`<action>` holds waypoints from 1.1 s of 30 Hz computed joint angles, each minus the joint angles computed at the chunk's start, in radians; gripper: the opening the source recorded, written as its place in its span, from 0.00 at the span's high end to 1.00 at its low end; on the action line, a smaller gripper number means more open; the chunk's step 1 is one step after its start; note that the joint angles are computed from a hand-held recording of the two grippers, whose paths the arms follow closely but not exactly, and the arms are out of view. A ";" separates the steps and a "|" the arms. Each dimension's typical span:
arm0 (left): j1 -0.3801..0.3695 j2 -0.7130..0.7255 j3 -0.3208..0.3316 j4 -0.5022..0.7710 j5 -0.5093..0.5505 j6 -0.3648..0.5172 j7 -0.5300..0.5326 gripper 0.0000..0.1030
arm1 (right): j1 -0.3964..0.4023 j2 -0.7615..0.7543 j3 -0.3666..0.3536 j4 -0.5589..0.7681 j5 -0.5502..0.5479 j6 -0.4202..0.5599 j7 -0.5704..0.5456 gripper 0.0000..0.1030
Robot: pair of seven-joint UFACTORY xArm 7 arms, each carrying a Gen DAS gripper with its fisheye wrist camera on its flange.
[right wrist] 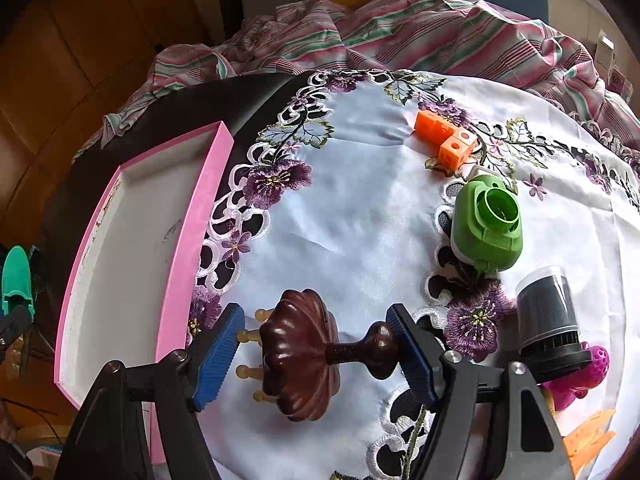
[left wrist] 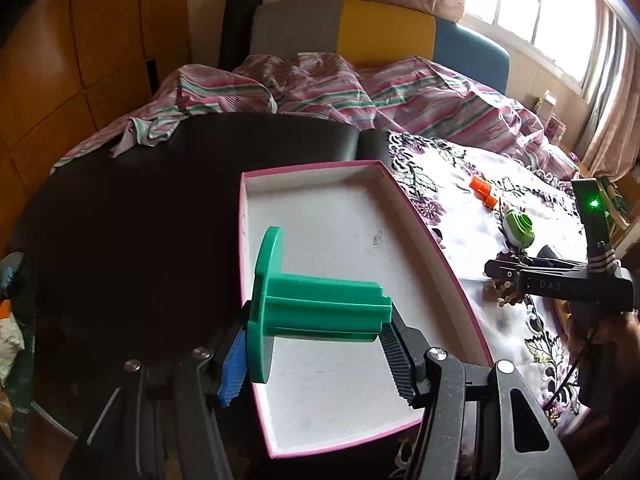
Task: Organize rigid objects
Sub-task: 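Carry the teal spool over the pink tray and open the left tool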
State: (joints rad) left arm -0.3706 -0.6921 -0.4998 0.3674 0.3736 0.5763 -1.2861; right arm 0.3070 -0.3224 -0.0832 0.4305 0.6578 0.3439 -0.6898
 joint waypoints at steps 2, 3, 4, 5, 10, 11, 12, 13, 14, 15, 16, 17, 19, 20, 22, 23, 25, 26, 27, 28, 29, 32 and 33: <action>0.012 0.023 0.024 -0.007 0.001 -0.044 0.011 0.42 | 0.000 0.000 0.004 -0.001 -0.004 -0.004 0.000 0.28; 0.020 0.041 0.055 -0.018 -0.004 -0.094 0.026 0.42 | 0.001 0.000 0.004 -0.001 -0.006 -0.005 0.001 0.28; 0.032 0.056 0.077 -0.023 -0.009 -0.131 0.040 0.42 | 0.001 0.001 0.004 0.000 -0.006 -0.005 0.001 0.28; 0.048 0.076 0.092 -0.022 -0.012 -0.162 0.055 0.42 | 0.001 0.002 0.003 0.001 -0.006 -0.003 0.001 0.28; 0.191 0.218 0.101 0.034 0.048 -0.288 0.129 0.42 | -0.001 0.003 0.002 0.002 -0.009 -0.002 -0.003 0.28; 0.214 0.241 0.100 0.042 0.059 -0.309 0.134 0.42 | -0.001 0.001 0.004 0.000 -0.010 -0.003 0.000 0.28; 0.249 0.272 0.092 0.058 0.080 -0.327 0.136 0.42 | -0.001 0.000 0.004 0.000 -0.010 -0.003 0.000 0.28; 0.292 0.306 0.071 0.084 0.111 -0.327 0.123 0.42 | 0.000 0.001 0.002 0.000 -0.010 -0.002 -0.001 0.28; 0.328 0.339 0.056 0.109 0.146 -0.324 0.109 0.42 | 0.000 0.000 0.003 0.000 -0.010 -0.002 0.000 0.28; 0.353 0.365 0.045 0.129 0.186 -0.325 0.093 0.41 | 0.000 0.000 0.003 0.000 -0.011 -0.002 0.001 0.28; 0.376 0.389 0.039 0.147 0.233 -0.324 0.076 0.41 | 0.000 0.001 0.002 0.001 -0.010 -0.001 0.000 0.28; 0.408 0.420 0.019 0.175 0.296 -0.301 0.036 0.42 | 0.000 0.000 0.003 0.001 -0.010 -0.002 0.002 0.28; 0.413 0.463 0.038 0.200 0.343 -0.292 0.014 0.41 | 0.000 -0.002 0.004 -0.001 -0.012 -0.003 0.001 0.28; 0.413 0.487 0.050 0.212 0.365 -0.294 0.008 0.41 | 0.001 -0.001 0.005 -0.002 -0.013 -0.005 0.003 0.28; 0.406 0.503 0.068 0.221 0.406 -0.280 -0.017 0.39 | 0.002 0.000 0.005 -0.002 -0.015 -0.007 0.003 0.28; 0.401 0.499 0.075 0.219 0.428 -0.274 -0.035 0.39 | 0.004 -0.001 0.003 -0.002 -0.013 -0.008 0.001 0.28; 0.377 0.475 0.093 0.205 0.446 -0.266 -0.062 0.37 | 0.004 0.001 0.001 0.000 -0.012 -0.004 0.001 0.28; 0.361 0.454 0.102 0.191 0.450 -0.262 -0.074 0.35 | 0.004 0.002 0.001 0.002 -0.012 -0.003 0.001 0.28; 0.339 0.420 0.110 0.169 0.450 -0.253 -0.083 0.33 | 0.004 0.005 0.001 0.003 -0.010 -0.005 -0.001 0.28; 0.318 0.389 0.118 0.151 0.450 -0.239 -0.094 0.32 | 0.004 0.004 0.004 0.002 -0.011 -0.008 0.003 0.28; 0.300 0.364 0.123 0.137 0.442 -0.226 -0.100 0.31 | 0.004 0.005 0.006 0.001 -0.012 -0.011 0.003 0.28; 0.226 0.246 0.131 0.058 0.347 -0.189 -0.093 0.31 | 0.006 0.004 0.005 -0.002 -0.012 -0.018 -0.001 0.28; 0.210 0.217 0.122 0.041 0.318 -0.172 -0.091 0.31 | 0.007 0.004 0.005 -0.003 -0.012 -0.021 0.000 0.28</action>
